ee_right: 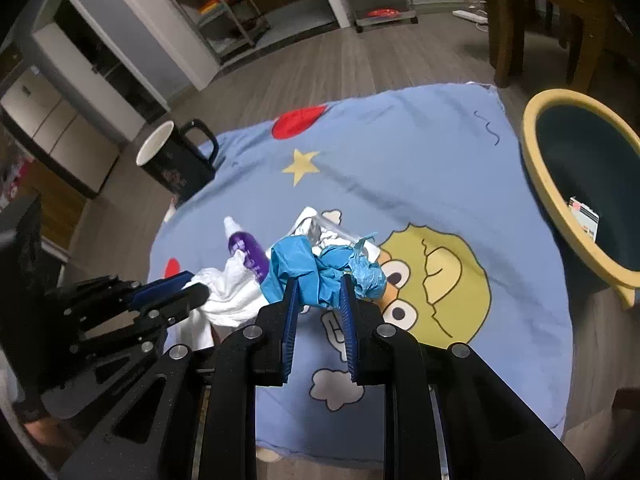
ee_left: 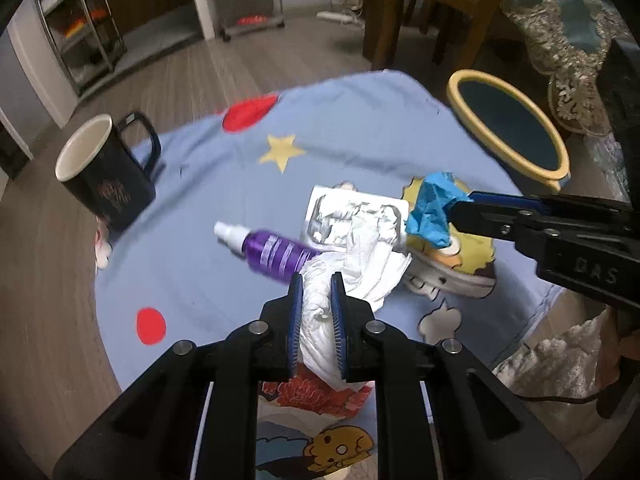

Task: Collect trash
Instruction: 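Grasp the blue glove with the right gripper while the left gripper grasps white tissue, then carry the glove and tissue over the bin with both grippers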

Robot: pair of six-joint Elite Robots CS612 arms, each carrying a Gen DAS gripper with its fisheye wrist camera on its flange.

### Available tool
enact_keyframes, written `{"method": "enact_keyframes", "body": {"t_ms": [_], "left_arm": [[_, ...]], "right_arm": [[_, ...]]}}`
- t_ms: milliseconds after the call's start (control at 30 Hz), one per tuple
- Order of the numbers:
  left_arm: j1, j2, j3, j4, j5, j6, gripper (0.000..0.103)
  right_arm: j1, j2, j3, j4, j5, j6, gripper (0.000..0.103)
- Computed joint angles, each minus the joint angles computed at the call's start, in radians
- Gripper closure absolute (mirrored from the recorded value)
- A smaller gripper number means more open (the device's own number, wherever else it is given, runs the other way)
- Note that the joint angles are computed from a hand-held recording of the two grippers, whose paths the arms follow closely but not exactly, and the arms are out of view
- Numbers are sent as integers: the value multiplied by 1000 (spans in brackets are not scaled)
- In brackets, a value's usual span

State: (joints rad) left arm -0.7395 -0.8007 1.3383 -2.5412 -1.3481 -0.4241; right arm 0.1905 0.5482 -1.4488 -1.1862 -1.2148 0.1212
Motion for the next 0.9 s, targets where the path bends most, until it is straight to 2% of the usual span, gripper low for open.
{"method": "enact_keyframes", "body": {"t_ms": [167,300,633,700,800,900], "left_arm": [[-11,-2,-4,-65,30,35,89],[-13,3,-12,-79,42,44,89],[-15,15,-31,-100,30,55,89],[-16,16,-36,-111,23,60,89],[-17,20,-48,-124,-9,71,89],[-25,26,-63,-131,-11,99,89]], "right_arm": [[-12,-8,-11,-13,-18,48,81],[-24,-19,-20,-33,-39,62,81],[-63,-74,-12,-95,-132,-2,81],[-75,-84,-8,-103,-175,-34,81],[-95,-82,-13,-115,-211,-38,81],[-122,-62,-32,-130,-210,13,81]]}}
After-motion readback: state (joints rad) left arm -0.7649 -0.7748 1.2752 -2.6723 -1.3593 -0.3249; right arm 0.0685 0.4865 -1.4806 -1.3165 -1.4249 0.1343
